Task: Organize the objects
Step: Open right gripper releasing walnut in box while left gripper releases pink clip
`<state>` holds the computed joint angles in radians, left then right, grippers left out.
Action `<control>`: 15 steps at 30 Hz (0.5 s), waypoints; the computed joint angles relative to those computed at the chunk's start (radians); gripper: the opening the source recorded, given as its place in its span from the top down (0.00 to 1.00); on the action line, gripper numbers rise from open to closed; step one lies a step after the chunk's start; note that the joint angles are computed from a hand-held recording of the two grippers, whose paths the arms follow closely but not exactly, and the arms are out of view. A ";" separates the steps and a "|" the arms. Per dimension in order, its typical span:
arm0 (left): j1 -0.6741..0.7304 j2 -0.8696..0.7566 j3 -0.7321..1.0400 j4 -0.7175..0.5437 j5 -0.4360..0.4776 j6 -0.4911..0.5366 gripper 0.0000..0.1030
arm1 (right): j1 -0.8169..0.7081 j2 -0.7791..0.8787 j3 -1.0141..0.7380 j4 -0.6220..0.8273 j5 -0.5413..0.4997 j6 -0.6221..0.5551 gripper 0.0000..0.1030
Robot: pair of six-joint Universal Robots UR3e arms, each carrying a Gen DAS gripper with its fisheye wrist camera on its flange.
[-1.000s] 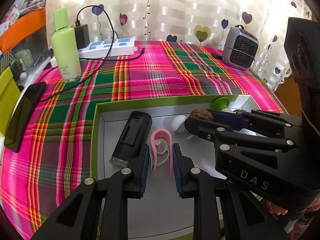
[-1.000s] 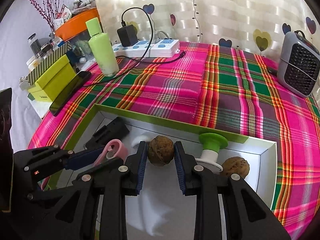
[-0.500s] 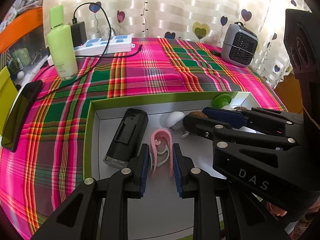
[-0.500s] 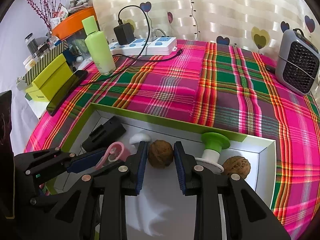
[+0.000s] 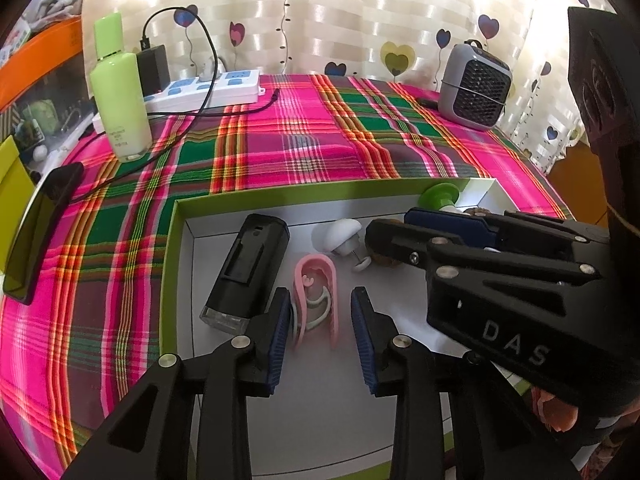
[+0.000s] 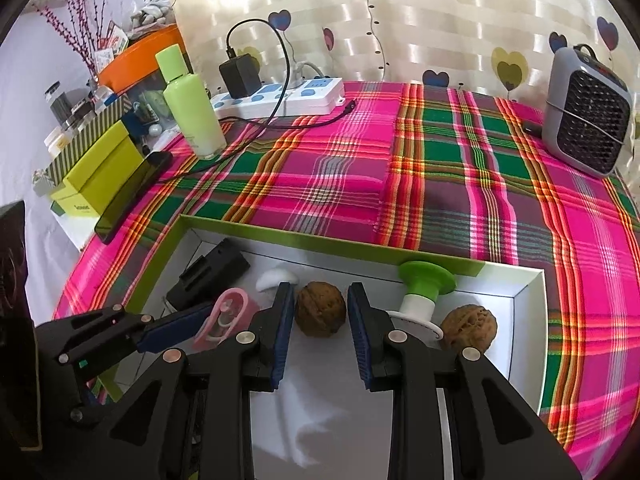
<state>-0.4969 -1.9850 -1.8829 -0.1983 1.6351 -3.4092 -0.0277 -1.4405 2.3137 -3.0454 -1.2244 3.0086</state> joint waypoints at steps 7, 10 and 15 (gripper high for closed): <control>-0.018 0.011 -0.006 -0.005 0.019 -0.019 0.66 | -0.005 -0.030 0.026 -0.012 0.008 0.004 0.65; -0.023 0.016 -0.015 -0.003 0.023 -0.029 0.66 | -0.008 -0.048 0.043 -0.019 0.010 0.017 0.65; -0.033 0.041 -0.035 -0.005 0.043 -0.037 0.66 | -0.020 -0.105 0.081 -0.019 0.014 0.019 0.65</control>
<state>-0.5295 -1.9440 -1.9181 -0.2030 1.6776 -3.4460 -0.0476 -1.5453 2.3949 -3.0645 -1.2107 3.0273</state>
